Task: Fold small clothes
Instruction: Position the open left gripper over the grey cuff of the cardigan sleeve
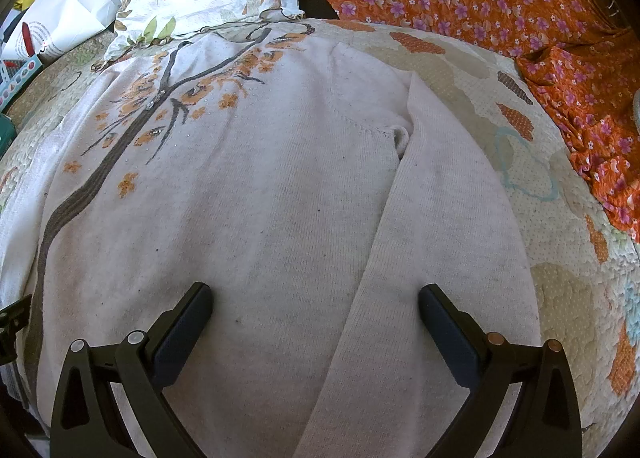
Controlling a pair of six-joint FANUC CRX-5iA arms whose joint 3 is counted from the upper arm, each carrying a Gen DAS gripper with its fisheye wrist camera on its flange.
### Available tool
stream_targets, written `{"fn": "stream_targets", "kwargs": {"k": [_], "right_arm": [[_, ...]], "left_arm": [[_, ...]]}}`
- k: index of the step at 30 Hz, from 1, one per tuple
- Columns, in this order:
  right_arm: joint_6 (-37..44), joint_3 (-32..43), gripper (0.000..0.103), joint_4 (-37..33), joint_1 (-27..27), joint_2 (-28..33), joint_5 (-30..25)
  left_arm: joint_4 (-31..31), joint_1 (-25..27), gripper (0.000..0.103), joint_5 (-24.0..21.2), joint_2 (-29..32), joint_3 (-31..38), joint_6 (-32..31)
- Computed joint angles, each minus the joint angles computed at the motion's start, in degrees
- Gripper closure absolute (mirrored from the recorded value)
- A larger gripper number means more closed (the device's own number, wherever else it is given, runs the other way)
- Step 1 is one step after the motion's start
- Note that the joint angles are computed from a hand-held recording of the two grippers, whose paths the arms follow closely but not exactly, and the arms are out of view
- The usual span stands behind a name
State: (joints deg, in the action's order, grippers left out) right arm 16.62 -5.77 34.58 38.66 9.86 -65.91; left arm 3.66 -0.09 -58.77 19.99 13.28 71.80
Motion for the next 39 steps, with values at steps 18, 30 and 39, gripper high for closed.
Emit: {"fn": "stream_targets", "kwargs": {"k": [18, 30, 39], "right_arm": [[-0.07, -0.01, 0.0, 0.05, 0.01, 0.02, 0.02], [-0.13, -0.11, 0.0, 0.1, 0.01, -0.03, 0.08], [-0.12, -0.09, 0.0, 0.07, 0.03, -0.06, 0.04]], "left_arm": [[2.29, 0.57, 0.0, -0.68, 0.4, 0.16, -0.93], [3.56, 0.81, 0.0, -2.0, 0.8, 0.68, -1.03], [2.31, 0.59, 0.0, -1.31, 0.42, 0.39, -0.8]]}}
